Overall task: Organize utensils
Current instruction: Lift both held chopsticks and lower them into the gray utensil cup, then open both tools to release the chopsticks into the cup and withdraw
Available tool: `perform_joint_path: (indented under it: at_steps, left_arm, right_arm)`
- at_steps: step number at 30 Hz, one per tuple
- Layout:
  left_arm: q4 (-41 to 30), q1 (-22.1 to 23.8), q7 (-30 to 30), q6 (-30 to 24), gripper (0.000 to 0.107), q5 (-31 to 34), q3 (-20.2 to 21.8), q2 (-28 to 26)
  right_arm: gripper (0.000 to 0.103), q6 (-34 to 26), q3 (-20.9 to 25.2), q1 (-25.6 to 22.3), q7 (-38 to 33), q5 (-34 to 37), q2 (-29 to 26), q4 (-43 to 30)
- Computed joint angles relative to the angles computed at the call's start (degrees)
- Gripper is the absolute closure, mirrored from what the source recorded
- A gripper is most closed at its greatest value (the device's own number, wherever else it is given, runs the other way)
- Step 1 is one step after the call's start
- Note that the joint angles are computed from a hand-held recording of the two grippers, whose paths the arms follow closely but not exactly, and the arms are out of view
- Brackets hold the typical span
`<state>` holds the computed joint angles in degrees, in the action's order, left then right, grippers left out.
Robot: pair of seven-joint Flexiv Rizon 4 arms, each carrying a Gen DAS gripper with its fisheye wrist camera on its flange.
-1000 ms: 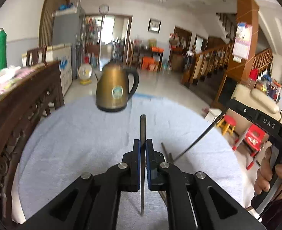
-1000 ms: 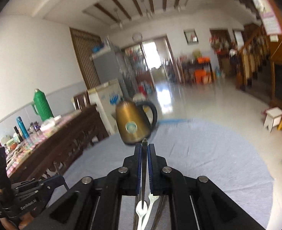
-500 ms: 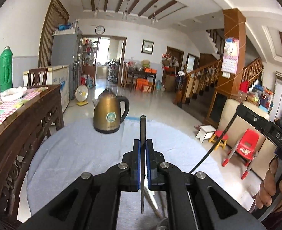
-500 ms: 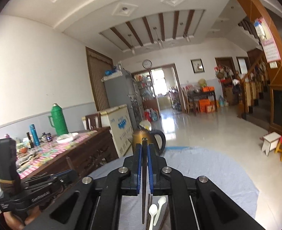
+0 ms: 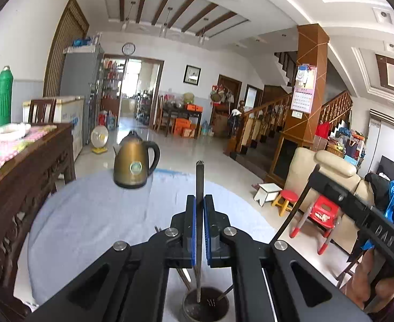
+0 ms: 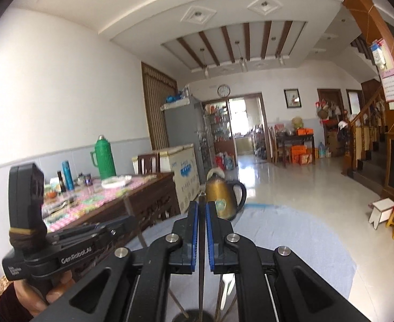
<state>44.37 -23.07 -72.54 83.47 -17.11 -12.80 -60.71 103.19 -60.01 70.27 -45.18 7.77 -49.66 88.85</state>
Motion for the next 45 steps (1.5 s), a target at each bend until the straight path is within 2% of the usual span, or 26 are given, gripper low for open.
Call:
perform_joint_path:
  at_steps: [5,10,17,18,19,20,21,22,23,24,27,32,36,38,45]
  left_arm:
    - [-0.41,-0.84,-4.15,-3.98,0.102,0.1,3.93,-0.82]
    - [0.69,-0.62,-6.03,-5.99,0.102,1.19,4.39,-0.7]
    - [2.86,-0.11,-5.4,-6.78,0.102,2.31,3.44,0.18]
    - [3.36,-0.03,-5.38,-6.45,0.1,2.33,3.35,0.39]
    - [3.8,0.0,-5.56,-6.51,0.09,2.35,3.53,0.66]
    - [4.56,0.33,-5.26,-6.42,0.082,2.22,2.98,1.03]
    - [5.82,0.97,-4.57,-5.59,0.063,1.91,1.77,1.57]
    - [6.77,1.24,-4.35,-4.37,0.054,1.71,1.25,1.95]
    - [8.34,1.37,-4.52,-1.8,0.052,1.77,1.27,2.6]
    - [8.95,1.33,-4.65,-0.79,0.052,1.88,1.63,2.9]
    - [10.82,1.08,-6.26,1.58,0.051,2.11,3.69,4.02]
    - [12.88,1.01,-11.58,3.75,0.046,1.34,7.25,4.85]
    - [11.7,-0.57,-18.61,0.45,0.045,1.72,13.95,4.34]
    - [10.05,-1.41,-22.63,-2.72,0.045,2.61,17.36,3.5]
    - [5.07,-0.15,-29.87,-12.01,0.045,5.87,18.8,1.01]
  right_arm:
    - [0.096,-2.44,3.41,-1.5,1.54,-1.3,0.01,0.8]
    - [0.096,-3.65,8.07,-4.13,4.24,-4.08,2.04,2.9]
    - [0.095,-1.91,15.13,-8.46,6.21,-5.83,5.13,5.37]
    - [0.095,-1.17,16.89,-9.65,6.22,-5.77,5.8,5.69]
    - [0.094,-0.39,17.53,-9.99,6.2,-5.41,6.11,6.12]
    - [0.086,0.73,18.02,-10.28,6.1,-4.73,6.41,6.7]
    - [0.079,1.6,18.03,-10.19,5.96,-3.73,6.56,7.16]
    - [0.061,2.12,17.9,-10.03,5.93,-2.63,6.34,6.99]
    - [0.039,2.86,17.21,-9.48,5.89,-1.23,6.11,7.15]
    - [0.035,4.58,14.77,-7.72,6.03,1.33,5.22,8.08]
    - [0.035,4.74,7.52,-2.72,5.95,7.66,2.21,9.15]
    - [0.037,3.48,5.14,-1.78,8.13,11.07,1.76,11.17]
    - [0.04,2.46,6.43,-3.17,11.07,11.13,2.73,12.82]
    - [0.046,1.43,7.35,-4.36,12.41,9.58,3.46,13.08]
    - [0.049,0.76,14.73,-10.6,15.79,4.76,6.01,13.78]
